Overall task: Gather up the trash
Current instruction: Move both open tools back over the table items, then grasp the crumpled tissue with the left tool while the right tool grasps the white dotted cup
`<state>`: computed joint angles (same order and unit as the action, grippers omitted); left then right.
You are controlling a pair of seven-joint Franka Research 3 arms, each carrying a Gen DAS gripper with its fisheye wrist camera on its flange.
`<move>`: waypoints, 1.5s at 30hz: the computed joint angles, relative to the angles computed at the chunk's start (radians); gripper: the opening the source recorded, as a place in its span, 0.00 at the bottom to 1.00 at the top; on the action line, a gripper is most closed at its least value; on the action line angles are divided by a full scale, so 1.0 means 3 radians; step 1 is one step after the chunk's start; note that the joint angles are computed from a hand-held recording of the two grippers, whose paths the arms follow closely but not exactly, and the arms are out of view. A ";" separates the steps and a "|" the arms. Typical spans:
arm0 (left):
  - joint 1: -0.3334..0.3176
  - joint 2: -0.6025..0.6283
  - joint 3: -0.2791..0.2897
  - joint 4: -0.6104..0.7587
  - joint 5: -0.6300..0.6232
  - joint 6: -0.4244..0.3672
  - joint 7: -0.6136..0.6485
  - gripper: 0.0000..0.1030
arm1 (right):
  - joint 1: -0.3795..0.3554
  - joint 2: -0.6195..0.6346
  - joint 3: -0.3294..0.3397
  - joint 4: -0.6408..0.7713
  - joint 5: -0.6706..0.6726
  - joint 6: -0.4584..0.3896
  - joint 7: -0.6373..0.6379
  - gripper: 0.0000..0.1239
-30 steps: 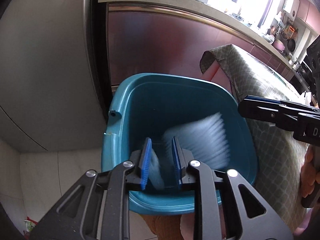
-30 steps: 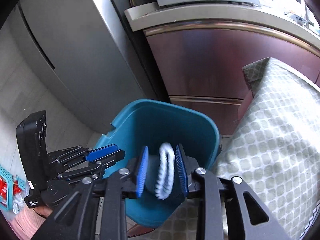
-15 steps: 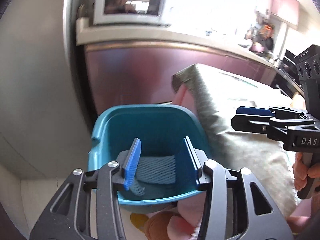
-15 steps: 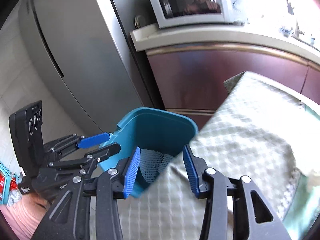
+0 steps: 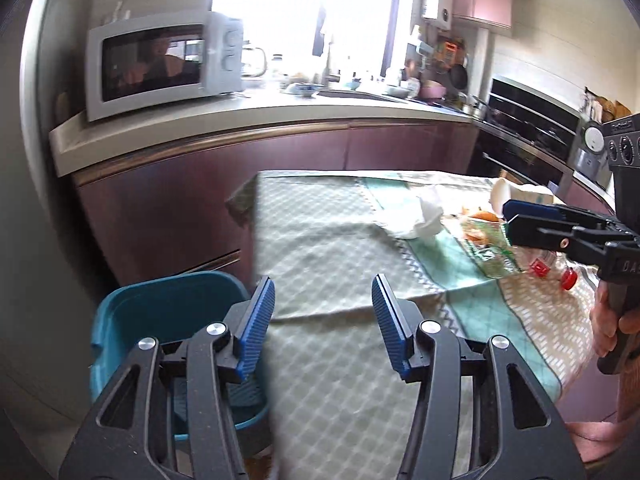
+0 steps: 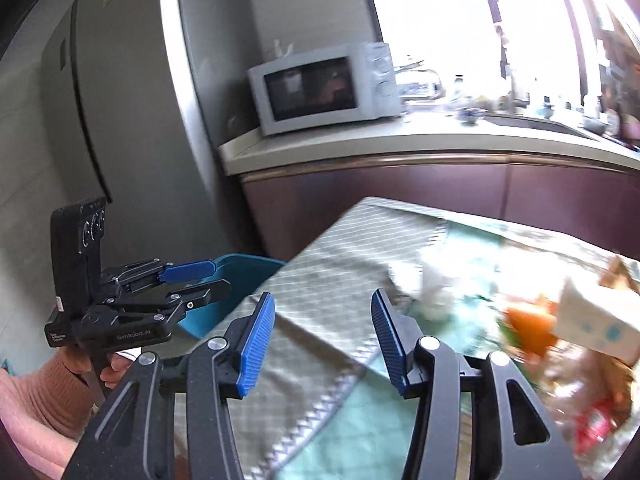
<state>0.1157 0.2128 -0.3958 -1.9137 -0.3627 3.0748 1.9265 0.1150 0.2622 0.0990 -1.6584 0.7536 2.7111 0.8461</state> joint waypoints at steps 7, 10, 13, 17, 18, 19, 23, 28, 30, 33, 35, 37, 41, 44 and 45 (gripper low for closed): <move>-0.0308 0.0403 0.0095 0.0558 0.0473 -0.0196 -0.0305 0.49 | -0.0085 -0.0281 -0.0139 -0.0394 0.0062 0.0474 0.0063 0.39; -0.0413 0.0628 0.0121 0.0899 0.0657 -0.0345 -0.0436 0.49 | -0.0132 -0.0289 -0.0203 -0.0438 0.0008 0.0599 0.0168 0.39; -0.0524 0.0864 0.0152 0.1263 0.0838 -0.0502 -0.0533 0.49 | -0.0181 -0.0238 -0.0240 -0.0422 -0.0051 0.0671 0.0328 0.39; -0.0739 0.1225 0.0267 0.1867 0.1074 -0.0830 -0.0693 0.49 | -0.0242 -0.0114 -0.0271 -0.0333 -0.0223 0.0694 0.0566 0.39; -0.0792 0.1311 0.0306 0.2017 0.1123 -0.0922 -0.0749 0.49 | -0.0269 -0.0076 -0.0255 -0.0293 -0.0223 0.0679 0.0587 0.39; -0.0848 0.1411 0.0343 0.2183 0.1167 -0.1016 -0.0810 0.49 | -0.0316 -0.0067 -0.0222 -0.0293 -0.0178 0.0671 0.0553 0.39; -0.0957 0.1735 0.0397 0.2704 0.1244 -0.1322 -0.0918 0.49 | -0.0404 0.0030 -0.0171 -0.0200 -0.0101 0.0578 0.0556 0.39; -0.1057 0.2028 0.0433 0.3172 0.1295 -0.1582 -0.0918 0.47 | -0.0477 0.0091 -0.0106 -0.0119 0.0030 0.0478 0.0423 0.33; -0.1107 0.2159 0.0468 0.3399 0.1315 -0.1727 -0.0936 0.46 | -0.0492 0.0105 -0.0094 -0.0093 0.0068 0.0438 0.0393 0.24; -0.1119 0.2359 0.0431 0.3735 0.1242 -0.1980 -0.0890 0.31 | -0.0499 0.0100 -0.0076 -0.0095 0.0118 0.0416 0.0296 0.12; -0.1151 0.2529 0.0439 0.4038 0.1197 -0.2182 -0.0879 0.23 | -0.0503 0.0089 -0.0062 -0.0105 0.0163 0.0426 0.0216 0.08; -0.1128 0.2567 0.0414 0.4081 0.1110 -0.2194 -0.0860 0.18 | -0.0500 0.0072 -0.0051 -0.0122 0.0212 0.0444 0.0136 0.04; -0.1043 0.2422 0.0367 0.3818 0.0973 -0.2041 -0.0820 0.09 | -0.0507 0.0034 -0.0013 -0.0144 0.0381 0.0506 -0.0078 0.02; -0.0928 0.2179 0.0293 0.3418 0.0864 -0.1814 -0.0758 0.09 | -0.0471 0.0037 -0.0051 -0.0128 0.0357 0.0491 -0.0080 0.02; -0.0893 0.2110 0.0270 0.3312 0.0832 -0.1750 -0.0741 0.09 | -0.0466 0.0041 -0.0063 -0.0118 0.0350 0.0484 -0.0065 0.02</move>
